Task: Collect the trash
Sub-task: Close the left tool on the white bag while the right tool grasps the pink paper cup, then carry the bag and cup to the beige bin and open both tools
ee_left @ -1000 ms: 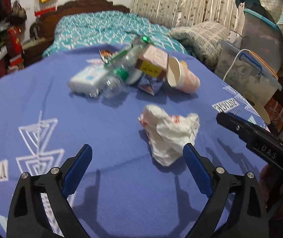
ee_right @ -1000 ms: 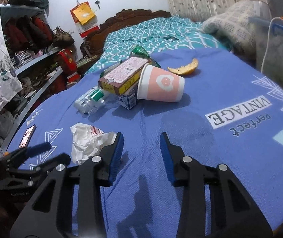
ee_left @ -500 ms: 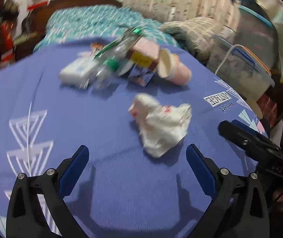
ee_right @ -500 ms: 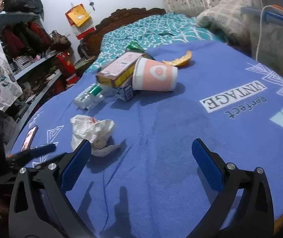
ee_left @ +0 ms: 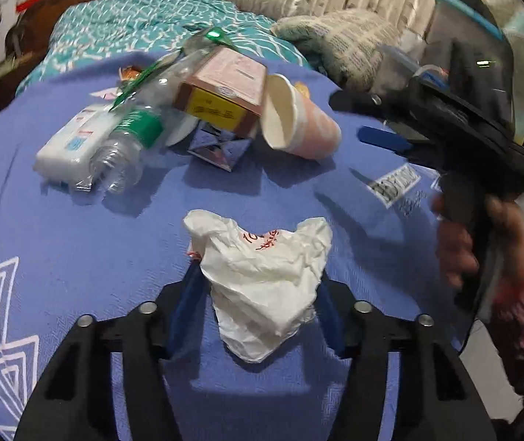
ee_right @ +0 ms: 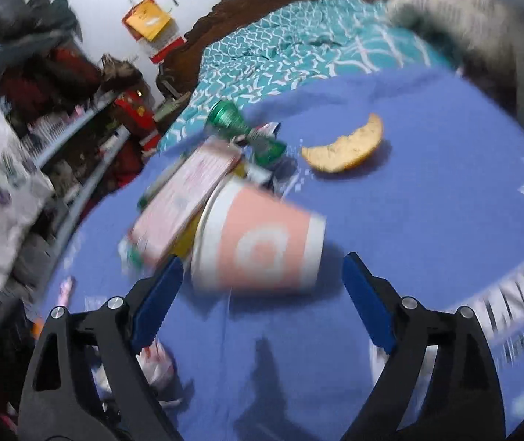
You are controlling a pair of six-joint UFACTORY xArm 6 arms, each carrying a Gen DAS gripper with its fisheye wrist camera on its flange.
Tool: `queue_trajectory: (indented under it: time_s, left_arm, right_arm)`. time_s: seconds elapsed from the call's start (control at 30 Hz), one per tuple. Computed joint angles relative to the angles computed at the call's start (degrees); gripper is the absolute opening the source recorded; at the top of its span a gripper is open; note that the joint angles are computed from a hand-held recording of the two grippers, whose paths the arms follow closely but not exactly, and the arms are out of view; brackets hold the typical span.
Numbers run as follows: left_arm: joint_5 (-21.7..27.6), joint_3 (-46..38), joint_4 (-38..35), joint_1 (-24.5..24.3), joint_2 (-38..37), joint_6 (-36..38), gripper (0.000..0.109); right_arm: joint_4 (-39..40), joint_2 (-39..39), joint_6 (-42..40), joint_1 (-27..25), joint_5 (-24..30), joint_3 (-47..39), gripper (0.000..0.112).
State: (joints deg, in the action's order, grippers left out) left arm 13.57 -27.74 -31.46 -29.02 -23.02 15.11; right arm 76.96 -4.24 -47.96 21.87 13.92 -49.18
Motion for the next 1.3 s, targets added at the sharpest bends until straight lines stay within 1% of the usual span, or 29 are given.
queue_trajectory:
  time_s: [0.03, 0.07, 0.1, 0.13, 0.17, 0.2, 0.27, 0.3, 0.37, 0.43, 0.5, 0.57, 0.63, 0.67, 0.7, 0.73, 0.8, 0.87, 0.93, 0.97, 1.0, 1.03, 1.07, 1.1, 1.13, 1.17, 1.2, 1.27, 1.3]
  left_arm:
    - [0.43, -0.03, -1.25, 0.49, -0.42, 0.88, 0.047]
    - [0.36, 0.17, -0.72, 0.92, -0.68, 0.25, 0.046]
    - [0.21, 0.46, 0.78, 1.52, -1.01, -1.3, 0.045]
    - [0.35, 0.58, 1.03, 2.03, -1.21, -1.88, 0.044]
    - [0.74, 0.67, 0.35, 2.53, -1.51, -1.68, 0.044]
    - [1.38, 0.49, -0.66, 3.09, -1.69, -1.26, 0.044]
    - [1.99, 0.34, 0.39, 3.83, -1.99, -2.34, 0.044]
    - [2.26, 0.31, 0.81, 3.96, -2.24, -2.57, 0.044]
    - [2.73, -0.17, 0.71, 3.84, -1.92, -2.39, 0.044]
    - [3.37, -0.82, -0.58, 3.52, -1.38, -1.21, 0.044]
    - [3.45, -1.24, -2.44, 2.78, -0.62, 0.55, 0.045]
    - [2.59, -1.95, -2.15, 2.03, 0.83, 0.8, 0.045]
    - [2.17, -2.6, -0.97, 1.77, 1.96, 0.15, 0.046]
    - [2.4, -2.87, -1.35, 1.88, 2.13, 0.48, 0.046]
    - [2.74, -3.13, -1.77, 2.09, 2.14, 0.77, 0.046]
    - [2.6, -3.09, -1.43, 2.35, 2.08, 0.46, 0.046]
    - [2.17, -2.82, 0.42, 2.85, 1.68, -1.38, 0.046]
    - [2.89, -2.66, 0.62, 3.64, 1.3, -2.08, 0.046]
    - [3.54, -2.78, 0.56, 3.97, 1.35, -2.33, 0.046]
    - [3.69, -2.98, 0.9, 4.01, 1.58, -2.54, 0.045]
    - [3.62, -3.26, 1.12, 3.93, 1.91, -2.56, 0.045]
    - [3.43, -3.64, 1.02, 3.8, 2.43, -2.21, 0.044]
    - [3.14, -4.25, 1.29, 3.6, 3.25, -2.07, 0.043]
    - [2.94, -4.79, 2.0, 3.39, 3.93, -2.5, 0.041]
    - [2.86, -5.01, 3.28, 3.36, 4.27, -3.45, 0.04]
    - [3.25, -5.78, 5.15, 3.17, 4.67, -4.93, 0.039]
    - [3.62, -6.4, 4.82, 2.79, 5.03, -4.47, 0.037]
    - [4.84, -8.29, 0.48, 1.64, 6.11, -0.16, 0.037]
    - [5.34, -9.91, -0.17, 0.55, 7.32, 0.83, 0.036]
  right_arm:
    - [0.66, 1.85, -0.64, -1.39, 1.87, -2.03, 0.088]
    - [-0.52, 4.36, 0.8, -3.01, 3.76, -4.67, 0.087]
    - [-1.01, 6.5, 1.67, -4.58, 6.49, -7.0, 0.083]
    - [-0.68, 9.05, 2.13, -6.67, 11.28, -9.78, 0.079]
    - [-0.69, 10.64, 2.99, -8.02, 14.74, -11.36, 0.064]
    - [-0.9, 12.49, 5.01, -9.64, 19.52, -12.94, 0.057]
    - [2.23, 12.74, 4.53, -11.13, 24.37, -12.38, 0.055]
    - [3.13, 11.35, 3.72, -11.08, 25.46, -10.47, 0.055]
    - [5.29, 5.98, 1.74, -9.64, 25.6, -4.07, 0.056]
    - [7.04, 0.91, 0.29, -7.73, 24.31, 1.7, 0.057]
    - [8.89, -5.46, -1.43, -4.76, 23.21, 8.42, 0.058]
    - [9.12, -11.16, -4.77, -0.56, 19.03, 13.37, 0.058]
    - [8.04, -13.93, -6.39, 2.46, 13.78, 15.13, 0.063]
    - [8.47, -14.63, -7.47, 3.03, 11.32, 15.51, 0.069]
    - [8.91, -14.61, -7.39, 2.49, 10.91, 15.48, 0.07]
    - [9.41, -13.94, -6.89, 1.3, 11.22, 14.93, 0.07]
    - [11.51, -10.81, -7.43, -2.77, 15.53, 12.64, 0.07]
    - [10.36, -5.72, -5.27, -5.4, 18.76, 8.74, 0.07]
    - [9.74, -0.12, -3.87, -8.69, 25.29, 4.55, 0.07]
    - [9.33, 1.7, -3.43, -8.43, 26.02, 2.87, 0.068]
    - [8.42, 2.65, -3.12, -7.56, 25.66, 1.51, 0.068]
    - [6.34, 3.85, -2.2, -6.14, 25.17, 0.03, 0.064]
    - [4.81, 4.47, -1.27, -5.57, 25.19, -0.67, 0.054]
    - [3.91, 4.72, -1.07, -5.08, 26.15, -0.89, 0.05]
    - [4.37, 4.24, -1.88, -4.21, 25.4, -0.41, 0.047]
    - [5.61, 2.6, -3.5, -3.64, 23.44, 0.96, 0.041]
    - [7.58, 0.83, -5.16, -4.5, 23.43, 2.49, 0.038]
    - [12.1, -2.47, -7.69, -7.7, 24.5, 5.77, 0.029]
    - [13.68, -4.74, -8.38, -9.77, 24.2, 8.01, 0.028]
